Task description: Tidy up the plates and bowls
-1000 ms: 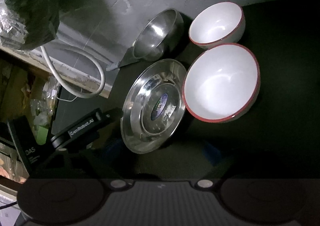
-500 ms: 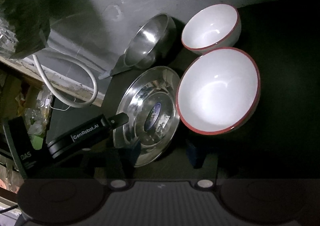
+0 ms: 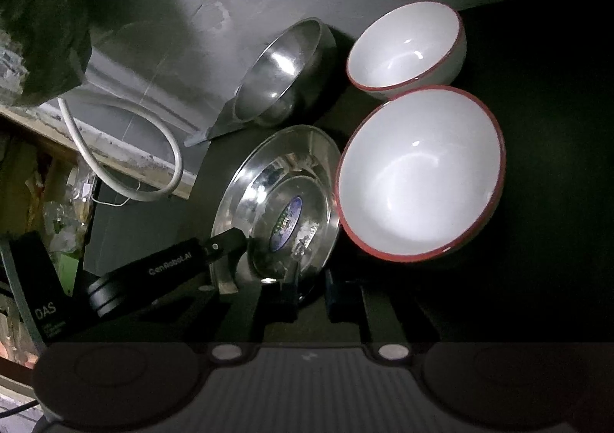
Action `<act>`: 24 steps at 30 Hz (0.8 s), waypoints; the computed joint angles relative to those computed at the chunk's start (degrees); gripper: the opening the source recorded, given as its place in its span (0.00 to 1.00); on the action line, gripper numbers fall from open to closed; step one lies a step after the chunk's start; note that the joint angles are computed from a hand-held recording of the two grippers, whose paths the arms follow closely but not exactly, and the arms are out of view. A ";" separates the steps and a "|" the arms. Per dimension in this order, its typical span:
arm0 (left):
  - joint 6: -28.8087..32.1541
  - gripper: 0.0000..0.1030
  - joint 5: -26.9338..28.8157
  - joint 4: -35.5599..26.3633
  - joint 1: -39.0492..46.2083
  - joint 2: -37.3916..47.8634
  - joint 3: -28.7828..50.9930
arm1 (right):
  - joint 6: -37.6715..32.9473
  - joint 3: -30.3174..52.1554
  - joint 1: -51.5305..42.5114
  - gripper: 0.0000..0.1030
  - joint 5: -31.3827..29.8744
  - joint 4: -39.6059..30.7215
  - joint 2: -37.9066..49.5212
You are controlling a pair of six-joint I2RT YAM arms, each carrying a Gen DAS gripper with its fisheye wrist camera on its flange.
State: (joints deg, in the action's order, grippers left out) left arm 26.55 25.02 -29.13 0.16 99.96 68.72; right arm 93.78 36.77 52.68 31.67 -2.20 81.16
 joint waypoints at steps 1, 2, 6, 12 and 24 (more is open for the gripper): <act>-0.01 0.24 0.07 -0.10 0.17 -0.07 0.00 | -0.35 0.13 -0.04 0.13 -0.17 0.02 0.04; 0.00 0.24 0.14 -0.12 0.42 -0.28 -0.15 | -0.85 0.31 0.04 0.14 -0.24 0.01 0.08; 1.18 0.24 1.19 0.67 2.18 -2.09 -1.97 | -3.30 0.87 0.17 0.14 -0.10 0.09 -0.06; 2.27 0.23 3.53 0.48 5.46 -5.09 -4.41 | -5.95 1.39 1.30 0.14 0.66 -0.14 -0.87; 4.33 0.23 8.27 -1.73 13.22 -16.35 -11.08 | -9.88 2.34 7.76 0.14 5.19 -3.16 -5.00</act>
State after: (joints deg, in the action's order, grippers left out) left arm 30.89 33.29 -30.86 13.37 83.62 57.64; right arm 83.89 39.11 60.44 36.86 -5.36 76.16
